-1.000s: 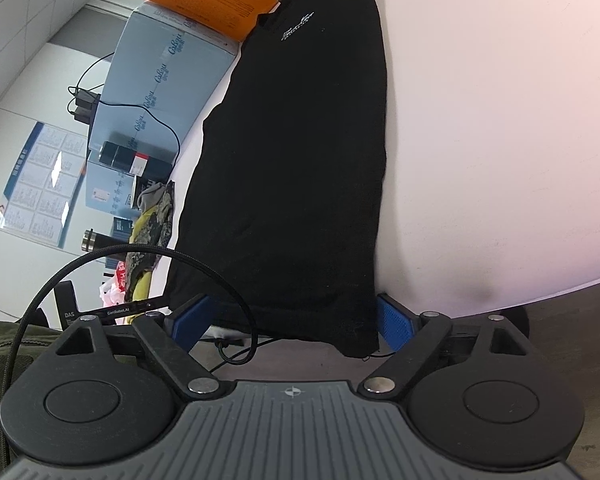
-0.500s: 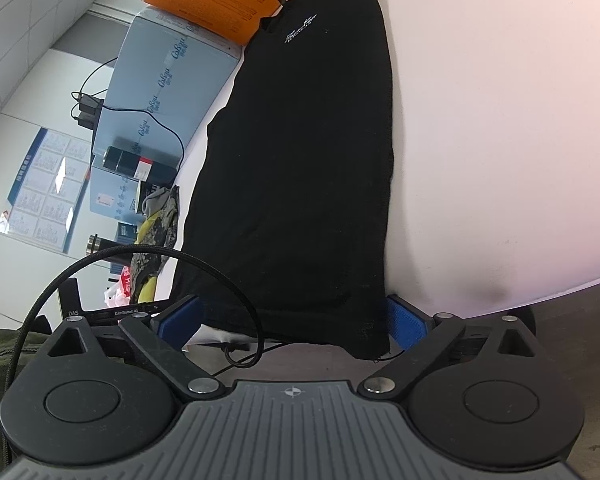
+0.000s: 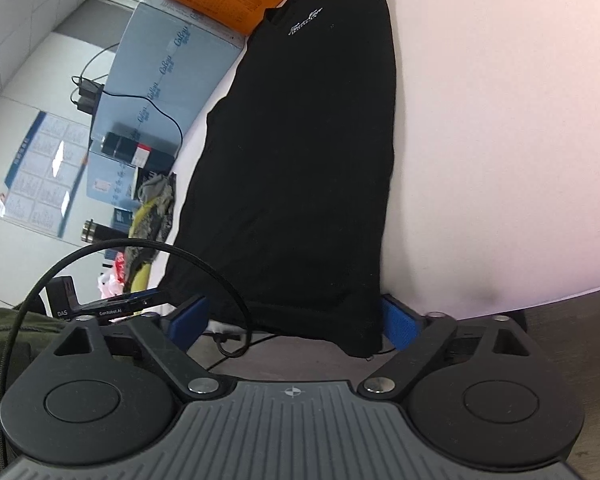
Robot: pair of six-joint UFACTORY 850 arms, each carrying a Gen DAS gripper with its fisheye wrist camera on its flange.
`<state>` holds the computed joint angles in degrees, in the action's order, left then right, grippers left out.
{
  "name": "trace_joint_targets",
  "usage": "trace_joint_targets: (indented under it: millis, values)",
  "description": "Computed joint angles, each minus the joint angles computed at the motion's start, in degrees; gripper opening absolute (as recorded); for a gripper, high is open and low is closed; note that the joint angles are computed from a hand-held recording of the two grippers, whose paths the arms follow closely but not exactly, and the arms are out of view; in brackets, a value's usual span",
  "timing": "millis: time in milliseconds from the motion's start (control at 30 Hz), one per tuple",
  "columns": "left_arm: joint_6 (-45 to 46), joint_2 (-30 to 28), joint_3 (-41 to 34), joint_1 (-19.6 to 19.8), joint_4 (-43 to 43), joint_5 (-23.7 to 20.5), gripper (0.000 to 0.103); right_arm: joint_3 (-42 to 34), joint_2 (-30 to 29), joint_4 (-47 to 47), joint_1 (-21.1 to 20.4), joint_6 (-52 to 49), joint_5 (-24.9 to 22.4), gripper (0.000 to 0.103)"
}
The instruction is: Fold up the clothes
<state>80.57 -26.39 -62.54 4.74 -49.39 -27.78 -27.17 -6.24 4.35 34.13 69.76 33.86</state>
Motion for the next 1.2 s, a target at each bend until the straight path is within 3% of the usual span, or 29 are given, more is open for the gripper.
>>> trace_joint_targets:
  millis: [33, 67, 167, 400, 500, 567, 700, 800, 867, 933, 1000, 1067, 1100, 1200]
  values:
    - [4.36, 0.00, 0.22, 0.48, -2.34, -1.79, 0.023, 0.20, 0.15, -0.89, -0.33, 1.18, -0.31, 0.041]
    - [6.72, -0.25, -0.11, 0.97, -3.40, -4.37, 0.005, 0.79, 0.18, -1.97, -0.75, 3.46, 0.67, 0.007]
    - [9.81, -0.78, -1.38, 2.06, -6.77, -9.84, 0.005, 3.09, -0.24, -3.96, -1.92, 9.03, 7.78, 0.007]
    - [10.85, -2.90, -6.46, 2.47, -17.87, -15.83, 0.005, 6.23, -6.58, -1.42, -5.53, 17.34, 35.93, 0.007]
    - [10.19, -5.15, -11.10, 1.21, -21.24, -16.31, 0.005, 4.44, -9.56, -2.11, -9.57, 17.88, 43.11, 0.007]
    - [9.21, -7.59, -15.63, -0.27, -22.64, -15.75, 0.005, 2.39, -11.22, -4.54, -13.77, 17.40, 45.47, 0.007]
    - [4.53, -15.60, -28.99, -4.24, -22.92, -13.86, 0.005, -4.93, -15.72, -12.20, -23.40, 16.33, 45.44, 0.007]
    - [-4.48, -22.81, -40.57, -7.74, -17.72, -9.70, 0.006, -11.62, -19.76, -16.75, -28.94, 16.28, 41.54, 0.007]
    - [-14.68, -28.76, -50.12, -9.84, -10.32, -7.19, 0.014, -15.06, -21.41, -16.79, -31.10, 16.28, 35.34, 0.012]
    - [-24.59, -33.24, -57.20, -11.34, -3.19, -4.34, 0.031, -17.05, -22.29, -15.09, -32.29, 16.06, 30.16, 0.029]
    - [-27.02, -34.04, -58.10, -11.76, -2.26, -1.40, 0.043, -17.49, -21.77, -13.69, -32.87, 14.58, 26.55, 0.046]
    - [-28.29, -33.50, -57.04, -11.70, -1.21, 0.67, 0.071, -17.08, -20.35, -15.34, -33.54, 13.71, 24.08, 0.052]
    - [-26.81, -32.88, -55.92, -11.38, -1.81, 0.90, 0.074, -16.69, -19.28, -16.67, -33.90, 13.31, 22.40, 0.059]
    - [-24.18, -31.77, -54.36, -10.47, -0.76, 0.74, 0.074, -15.13, -15.85, -20.80, -35.32, 12.48, 18.01, 0.063]
